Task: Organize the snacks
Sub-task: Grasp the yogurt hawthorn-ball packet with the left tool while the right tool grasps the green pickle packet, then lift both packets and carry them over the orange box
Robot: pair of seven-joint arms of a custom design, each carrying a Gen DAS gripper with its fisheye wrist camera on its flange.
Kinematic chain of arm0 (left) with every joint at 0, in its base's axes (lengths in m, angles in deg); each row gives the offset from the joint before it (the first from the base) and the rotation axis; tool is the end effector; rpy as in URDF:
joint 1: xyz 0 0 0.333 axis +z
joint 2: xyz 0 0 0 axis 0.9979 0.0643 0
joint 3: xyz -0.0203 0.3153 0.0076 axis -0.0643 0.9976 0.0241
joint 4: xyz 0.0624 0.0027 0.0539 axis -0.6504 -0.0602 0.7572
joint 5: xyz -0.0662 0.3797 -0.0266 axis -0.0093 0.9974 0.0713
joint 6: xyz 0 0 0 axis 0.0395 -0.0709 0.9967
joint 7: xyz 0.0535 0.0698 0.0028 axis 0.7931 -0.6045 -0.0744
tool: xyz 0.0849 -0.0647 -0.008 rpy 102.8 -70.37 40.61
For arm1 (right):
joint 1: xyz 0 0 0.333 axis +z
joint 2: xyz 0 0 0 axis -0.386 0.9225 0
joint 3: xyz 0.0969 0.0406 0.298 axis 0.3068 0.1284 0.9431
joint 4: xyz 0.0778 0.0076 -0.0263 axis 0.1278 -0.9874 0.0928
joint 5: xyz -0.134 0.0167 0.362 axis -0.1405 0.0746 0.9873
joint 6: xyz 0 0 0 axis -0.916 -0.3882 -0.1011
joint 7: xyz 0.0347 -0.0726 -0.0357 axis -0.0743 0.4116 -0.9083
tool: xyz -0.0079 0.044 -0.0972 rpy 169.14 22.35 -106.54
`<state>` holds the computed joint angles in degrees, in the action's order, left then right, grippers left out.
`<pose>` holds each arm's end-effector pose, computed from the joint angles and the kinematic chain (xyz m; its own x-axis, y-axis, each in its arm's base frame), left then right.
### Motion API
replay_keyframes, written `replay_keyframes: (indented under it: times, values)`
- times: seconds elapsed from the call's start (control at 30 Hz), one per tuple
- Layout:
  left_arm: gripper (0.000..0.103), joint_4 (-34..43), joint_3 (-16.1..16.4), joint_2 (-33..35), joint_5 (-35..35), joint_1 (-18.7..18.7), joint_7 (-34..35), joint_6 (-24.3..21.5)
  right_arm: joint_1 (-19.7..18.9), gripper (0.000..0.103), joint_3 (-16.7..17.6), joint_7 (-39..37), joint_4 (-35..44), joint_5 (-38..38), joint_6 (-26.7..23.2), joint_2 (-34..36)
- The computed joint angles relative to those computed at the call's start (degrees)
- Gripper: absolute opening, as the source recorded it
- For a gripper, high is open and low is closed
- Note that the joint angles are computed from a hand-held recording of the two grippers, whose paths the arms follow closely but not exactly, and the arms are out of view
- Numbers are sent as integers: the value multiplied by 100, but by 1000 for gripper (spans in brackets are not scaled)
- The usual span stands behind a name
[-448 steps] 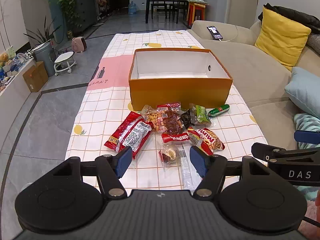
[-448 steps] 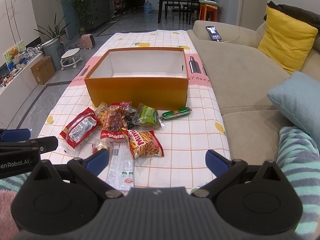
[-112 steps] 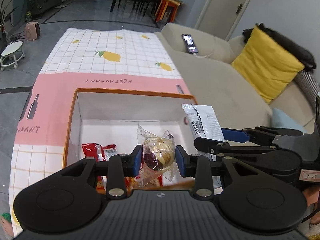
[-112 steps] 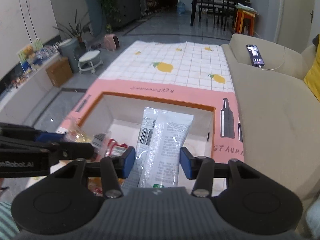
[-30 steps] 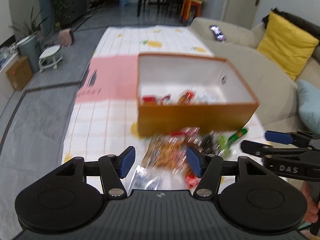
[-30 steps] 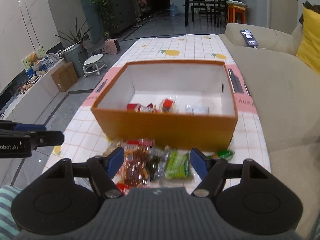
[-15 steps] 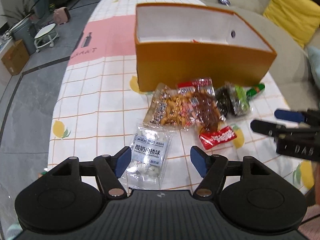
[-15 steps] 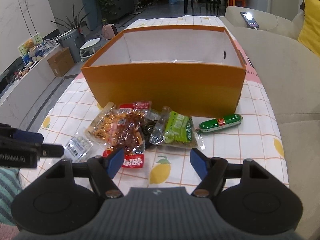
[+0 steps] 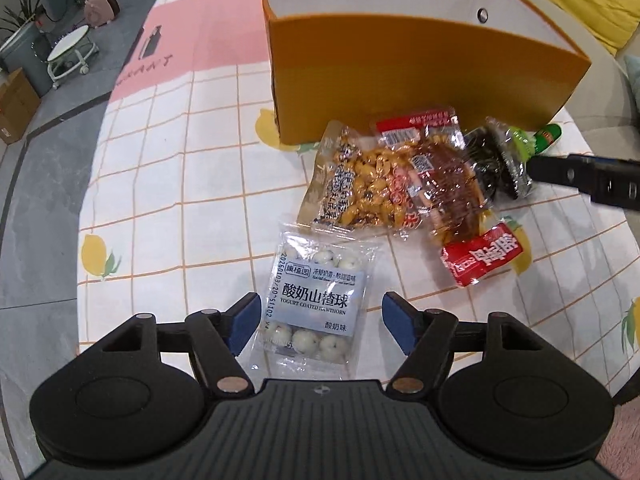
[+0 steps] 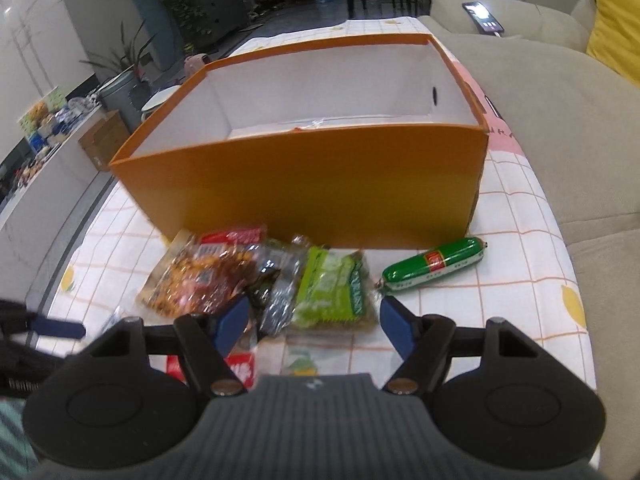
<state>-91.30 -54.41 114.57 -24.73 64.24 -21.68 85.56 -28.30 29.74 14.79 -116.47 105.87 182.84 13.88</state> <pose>0.6199 -0.3076 0.3778 0.0800 -0.9968 0.0073 -0.9359 -0.0776 -0.3437 0.7261 0.0558 0.3628 0.3525 -0.9041 -0.2416 -0.8031 -0.1598 -0.5740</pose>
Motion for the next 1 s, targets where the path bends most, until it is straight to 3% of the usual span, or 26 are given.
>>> replay_keyframes:
  times: [0.27,0.47,0.57,0.67,1.0]
  values:
    - [81,285,-10,276,-99,43,333,-189,77,64,-49,292,584,-254,-351,474]
    - [81,207,16,282,-214,40,330,-125,37,63,32,209,587,-274,-254,545]
    - [73,243,11,296,-229,43,375,-131,6,61,53,186,599,-258,-300,557]
    - [71,272,47,305,-211,8,279,-159,75,45,-38,280,574,-367,-307,527]
    - [65,-50,75,53,-227,-62,-455,141,26,39,-47,212,307,-355,-426,265]
